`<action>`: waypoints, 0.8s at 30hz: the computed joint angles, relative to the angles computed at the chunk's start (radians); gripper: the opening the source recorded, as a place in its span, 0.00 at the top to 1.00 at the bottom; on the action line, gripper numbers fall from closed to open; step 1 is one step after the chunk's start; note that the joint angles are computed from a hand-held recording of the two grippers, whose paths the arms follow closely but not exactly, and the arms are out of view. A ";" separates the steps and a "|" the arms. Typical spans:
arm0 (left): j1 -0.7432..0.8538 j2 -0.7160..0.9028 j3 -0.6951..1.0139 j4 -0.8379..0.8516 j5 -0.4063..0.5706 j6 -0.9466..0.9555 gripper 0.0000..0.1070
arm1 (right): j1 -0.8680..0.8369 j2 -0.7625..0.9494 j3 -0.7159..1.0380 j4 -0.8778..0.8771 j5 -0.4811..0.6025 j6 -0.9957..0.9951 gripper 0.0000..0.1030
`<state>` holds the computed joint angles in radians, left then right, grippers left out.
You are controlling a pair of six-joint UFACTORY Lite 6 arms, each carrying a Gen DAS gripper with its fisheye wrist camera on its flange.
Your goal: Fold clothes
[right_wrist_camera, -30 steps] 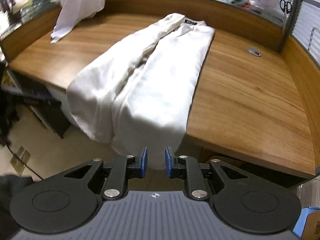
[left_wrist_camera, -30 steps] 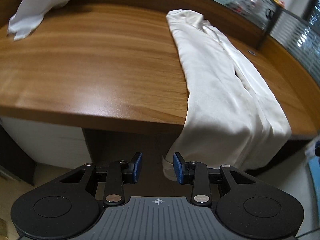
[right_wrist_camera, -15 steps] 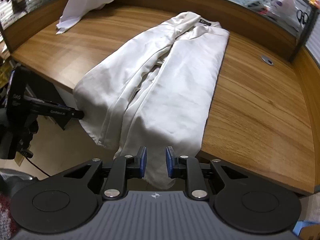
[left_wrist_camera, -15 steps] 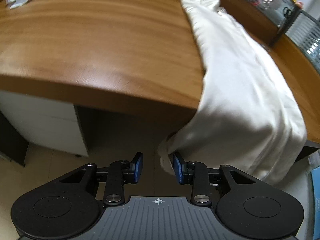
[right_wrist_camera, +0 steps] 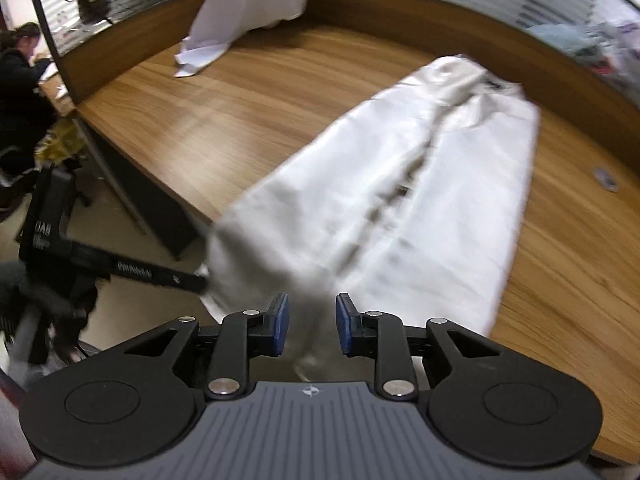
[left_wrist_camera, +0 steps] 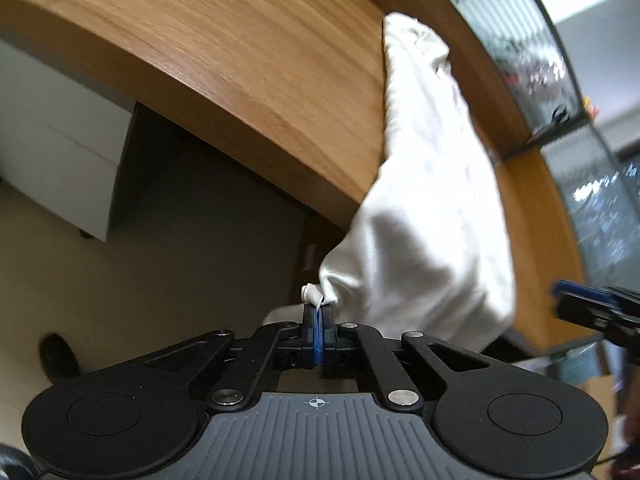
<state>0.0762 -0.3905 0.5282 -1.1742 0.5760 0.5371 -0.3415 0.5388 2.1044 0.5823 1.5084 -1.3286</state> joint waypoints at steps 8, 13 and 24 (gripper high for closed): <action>0.052 -0.044 -0.004 -0.111 0.090 0.095 0.98 | 0.235 0.053 0.013 -0.064 0.034 0.354 0.72; 0.069 -0.071 0.000 -0.095 0.121 0.138 0.98 | 0.319 0.029 -0.087 -0.091 -0.031 0.497 0.72; 0.081 -0.106 -0.036 -0.141 0.117 0.146 0.98 | 0.409 -0.031 -0.266 -0.163 -0.211 0.543 0.98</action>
